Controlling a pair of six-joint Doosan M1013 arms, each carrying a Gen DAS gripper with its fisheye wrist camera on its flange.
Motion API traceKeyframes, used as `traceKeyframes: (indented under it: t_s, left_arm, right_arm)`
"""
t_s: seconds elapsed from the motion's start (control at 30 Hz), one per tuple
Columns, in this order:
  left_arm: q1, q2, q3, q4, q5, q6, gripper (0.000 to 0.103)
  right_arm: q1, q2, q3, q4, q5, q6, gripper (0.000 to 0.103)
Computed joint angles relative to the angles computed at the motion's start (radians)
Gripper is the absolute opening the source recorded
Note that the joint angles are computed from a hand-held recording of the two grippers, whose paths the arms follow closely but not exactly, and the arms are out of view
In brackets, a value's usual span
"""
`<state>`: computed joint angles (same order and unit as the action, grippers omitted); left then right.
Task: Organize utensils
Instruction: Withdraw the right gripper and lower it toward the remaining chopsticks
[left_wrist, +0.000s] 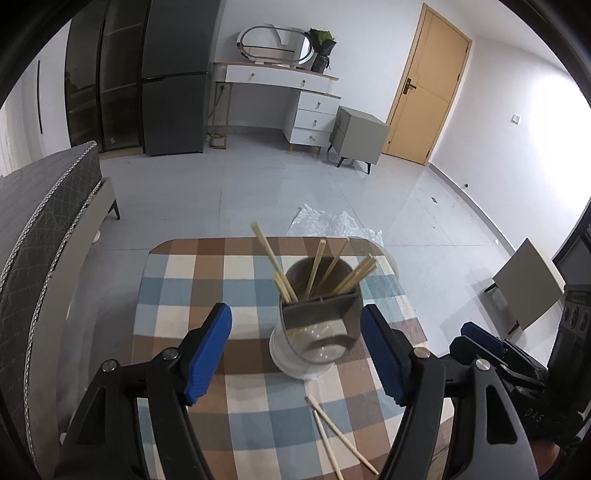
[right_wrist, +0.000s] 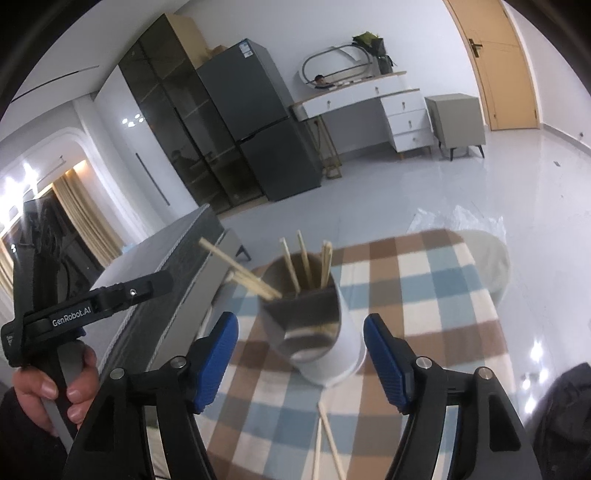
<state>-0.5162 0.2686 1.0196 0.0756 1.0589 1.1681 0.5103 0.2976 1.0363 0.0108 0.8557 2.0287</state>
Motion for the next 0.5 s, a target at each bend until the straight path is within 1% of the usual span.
traceKeyframes:
  t_s: [0.13,0.2,0.27,0.37,0.5]
  left_arm:
    - [-0.025,-0.032,0.049,0.074,-0.027,-0.042,0.069]
    - [-0.035,-0.046,0.073,0.106,-0.044,-0.062,0.072]
    - [-0.050,-0.064,0.105,0.155,-0.061,-0.088,0.078]
    - [-0.061,-0.082,0.140,0.196,-0.083,-0.117,0.081]
    - [-0.068,-0.101,0.180,0.224,-0.103,-0.151,0.081]
  right_arm:
    - [0.014,-0.029,0.049,-0.019,-0.014,0.027,0.072]
    - [0.021,-0.039,0.069,-0.028,-0.011,0.038,0.074]
    - [0.027,-0.047,0.087,-0.032,-0.010,0.043,0.074]
    - [0.037,-0.059,0.112,-0.048,-0.011,0.052,0.075]
    - [0.050,-0.068,0.137,-0.067,-0.005,0.058,0.075]
